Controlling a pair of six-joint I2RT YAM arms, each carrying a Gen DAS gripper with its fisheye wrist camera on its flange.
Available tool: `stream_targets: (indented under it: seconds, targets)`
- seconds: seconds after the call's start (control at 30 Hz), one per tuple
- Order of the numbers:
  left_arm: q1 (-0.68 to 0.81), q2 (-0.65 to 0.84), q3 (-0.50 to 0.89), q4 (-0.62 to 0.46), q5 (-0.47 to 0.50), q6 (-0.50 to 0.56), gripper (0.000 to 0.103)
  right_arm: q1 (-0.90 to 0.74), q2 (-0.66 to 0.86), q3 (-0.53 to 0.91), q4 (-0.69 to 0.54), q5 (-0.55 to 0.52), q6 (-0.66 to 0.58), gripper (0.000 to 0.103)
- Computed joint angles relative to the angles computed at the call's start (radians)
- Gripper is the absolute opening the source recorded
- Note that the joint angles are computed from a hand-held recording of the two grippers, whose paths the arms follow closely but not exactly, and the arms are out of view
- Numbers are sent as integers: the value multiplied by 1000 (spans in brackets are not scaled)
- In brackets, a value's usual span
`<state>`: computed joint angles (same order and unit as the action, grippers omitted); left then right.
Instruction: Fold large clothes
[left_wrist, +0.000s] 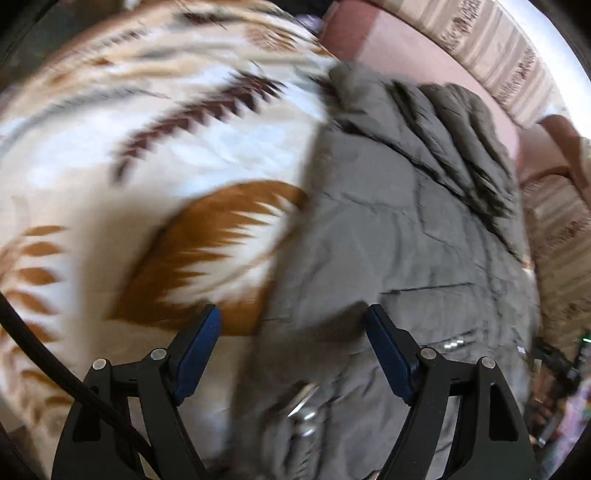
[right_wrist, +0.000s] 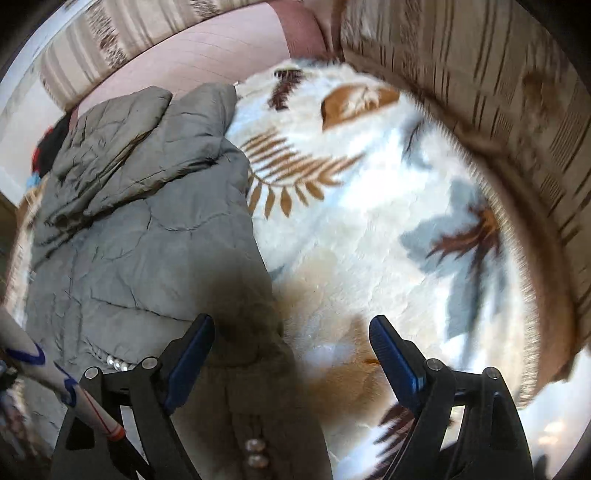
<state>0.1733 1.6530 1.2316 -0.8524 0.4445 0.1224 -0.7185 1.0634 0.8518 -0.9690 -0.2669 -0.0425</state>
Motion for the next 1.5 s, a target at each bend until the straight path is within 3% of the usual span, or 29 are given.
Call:
stream_targets:
  seconds: [0.07,0.1,0.2,0.43,0.57,0.87,1.17,1.27,1.4,1.47,1.5]
  targets:
    - [-8,11,-5,13,34,-6,85,-41,43,-9,12,-86,-6,89]
    - [-11,12,-6,12,56,-6,85,-72,77,-11,13,-160,-20,91]
    - [-14,1,-29,-36,174,29,85,-97,98,-14,31,-246,-33,91]
    - [-66,-113,-140,-33,223,6,85,-122,219,17,54,-397,-48,88]
    - [-65,-96,-131,-18,177,-7,85,-123,261,34,64,-435,-36,88]
    - [40,-128,-188,-82,281,109,85,-255,212,-17,-208,-548,-330,88]
    - [132,-168,-299,-202,445,249,85,-369,124,-95,-411,-541,-554,81]
    - [99,-213,-337,-183,435,219,85,-394,89,-128,-452,-532,-607,76]
    - [-8,-298,-351,-119,324,85,84,-452,70,-151,-521,-527,-691,72]
    - [-79,-352,-354,-100,226,24,70,-455,58,-165,-551,-522,-720,67]
    - [-97,-368,-354,-98,195,14,58,-465,53,-173,-567,-511,-744,65]
